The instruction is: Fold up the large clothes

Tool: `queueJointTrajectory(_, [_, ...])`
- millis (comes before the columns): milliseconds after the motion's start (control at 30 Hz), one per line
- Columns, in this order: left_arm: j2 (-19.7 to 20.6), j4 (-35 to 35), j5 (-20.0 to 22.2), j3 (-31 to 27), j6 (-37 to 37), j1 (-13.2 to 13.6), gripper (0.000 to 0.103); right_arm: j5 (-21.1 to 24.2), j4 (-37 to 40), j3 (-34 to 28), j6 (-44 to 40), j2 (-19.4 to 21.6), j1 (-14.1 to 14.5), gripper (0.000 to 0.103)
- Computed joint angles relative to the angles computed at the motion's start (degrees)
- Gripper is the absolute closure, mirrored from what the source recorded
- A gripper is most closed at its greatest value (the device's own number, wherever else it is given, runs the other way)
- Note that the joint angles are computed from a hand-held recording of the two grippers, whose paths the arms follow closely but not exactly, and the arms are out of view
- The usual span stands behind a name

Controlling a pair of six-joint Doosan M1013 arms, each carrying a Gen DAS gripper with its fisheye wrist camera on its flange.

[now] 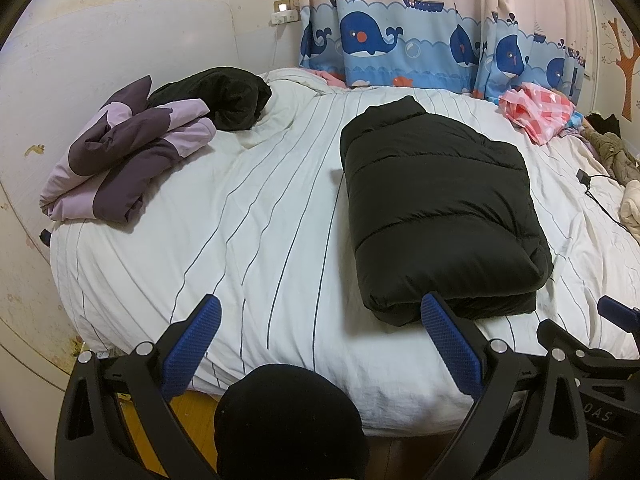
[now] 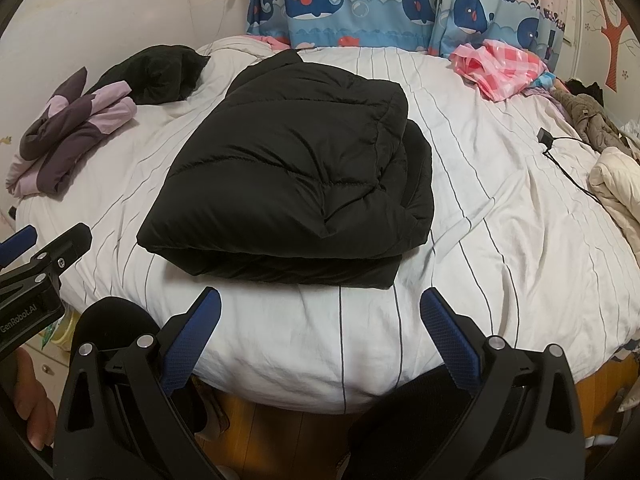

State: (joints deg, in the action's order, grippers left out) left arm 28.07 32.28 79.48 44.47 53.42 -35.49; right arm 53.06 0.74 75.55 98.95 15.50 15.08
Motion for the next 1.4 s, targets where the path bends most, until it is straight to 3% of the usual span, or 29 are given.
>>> queueJointTrajectory(1400, [1.0, -1.1, 1.4, -0.9, 1.2, 0.2, 0.007, 0.8, 2.0, -0.2, -1.1, 0.6, -0.6, 0.007])
